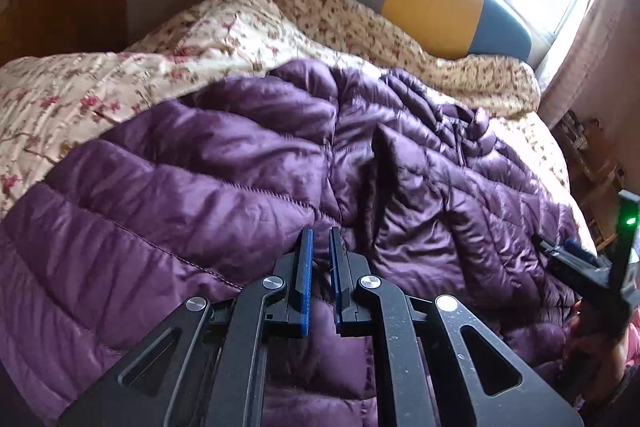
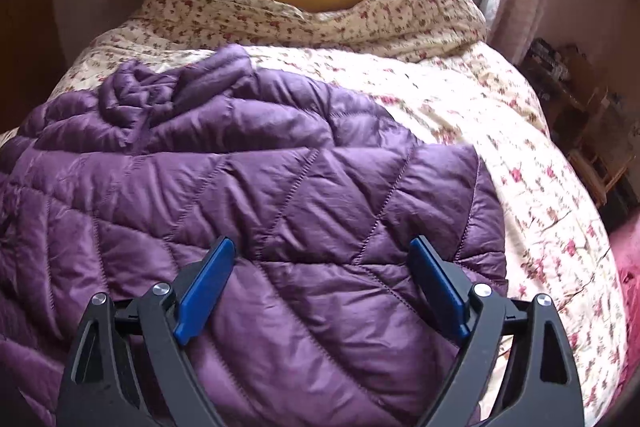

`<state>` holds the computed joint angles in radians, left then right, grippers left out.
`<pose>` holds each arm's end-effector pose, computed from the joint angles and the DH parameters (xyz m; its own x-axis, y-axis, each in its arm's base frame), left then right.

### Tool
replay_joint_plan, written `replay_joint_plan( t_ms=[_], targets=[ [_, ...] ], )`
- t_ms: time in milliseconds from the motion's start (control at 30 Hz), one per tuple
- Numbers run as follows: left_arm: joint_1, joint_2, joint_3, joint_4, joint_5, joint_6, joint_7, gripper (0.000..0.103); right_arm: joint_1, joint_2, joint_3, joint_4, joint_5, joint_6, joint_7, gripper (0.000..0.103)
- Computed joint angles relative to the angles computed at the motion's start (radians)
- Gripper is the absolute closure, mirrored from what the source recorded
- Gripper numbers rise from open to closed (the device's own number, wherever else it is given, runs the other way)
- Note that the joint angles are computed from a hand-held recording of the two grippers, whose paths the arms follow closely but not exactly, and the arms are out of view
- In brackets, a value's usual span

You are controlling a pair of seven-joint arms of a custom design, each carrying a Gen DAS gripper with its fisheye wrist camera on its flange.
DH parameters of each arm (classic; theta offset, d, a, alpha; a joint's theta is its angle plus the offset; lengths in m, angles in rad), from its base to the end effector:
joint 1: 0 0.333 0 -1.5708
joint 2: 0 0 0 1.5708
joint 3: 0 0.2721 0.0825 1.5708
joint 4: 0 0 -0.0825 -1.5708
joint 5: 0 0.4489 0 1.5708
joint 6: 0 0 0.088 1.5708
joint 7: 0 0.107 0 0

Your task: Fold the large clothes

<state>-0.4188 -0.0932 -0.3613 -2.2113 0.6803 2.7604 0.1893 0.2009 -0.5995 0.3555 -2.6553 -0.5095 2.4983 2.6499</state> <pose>0.4164 -0.4511 0.4029 -0.0703 -0.9555 0.2864 -0.7691 -0.1309 -0.6255 0.4120 0.2412 0.3923 -0.2095 -0.9749 0.0747 -0.7704 0.1175 -0.6267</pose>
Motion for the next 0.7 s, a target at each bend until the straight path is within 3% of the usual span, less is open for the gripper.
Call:
replay_joint_plan(
  t_ms=[133,267,367,400,433,467,500,567,633,700],
  targets=[
    [0.013,-0.028,-0.012,-0.014,0.058,0.055,-0.094,0.093,-0.015,0.034,-0.001,-0.003,-0.01,0.051,0.017,0.012],
    [0.014,-0.023,-0.036,0.017,0.136,0.009,-0.15,0.093,-0.026,0.06,0.003,0.001,-0.027,0.072,0.033,0.011],
    [-0.008,0.023,-0.037,0.071,0.145,-0.021,-0.113,0.09,-0.031,0.091,0.018,0.028,-0.06,0.046,0.046,0.01],
    [-0.018,0.052,-0.038,0.102,0.147,-0.04,-0.098,0.068,-0.028,0.096,0.015,0.031,-0.067,0.043,0.049,0.01],
    [-0.028,0.069,-0.035,0.122,0.168,-0.054,-0.111,0.036,-0.024,0.099,0.01,0.032,-0.072,0.045,0.053,0.01],
    [-0.04,0.086,-0.035,0.145,0.22,-0.087,-0.153,0.028,-0.021,0.099,0.005,0.031,-0.076,0.048,0.057,0.01],
    [-0.051,0.098,-0.03,0.16,0.247,-0.106,-0.169,0.026,-0.018,0.098,0.002,0.027,-0.08,0.054,0.062,0.01],
    [-0.071,0.157,-0.018,0.217,0.206,-0.123,-0.091,0.026,-0.014,0.096,-0.003,0.022,-0.084,0.059,0.068,0.01],
    [-0.094,0.214,-0.005,0.273,0.179,-0.154,-0.013,0.038,-0.011,0.094,-0.008,0.017,-0.084,0.067,0.07,0.01],
    [-0.118,0.281,0.009,0.339,0.136,-0.242,0.079,0.044,-0.01,0.088,-0.014,0.008,-0.081,0.082,0.072,0.01]
  ],
)
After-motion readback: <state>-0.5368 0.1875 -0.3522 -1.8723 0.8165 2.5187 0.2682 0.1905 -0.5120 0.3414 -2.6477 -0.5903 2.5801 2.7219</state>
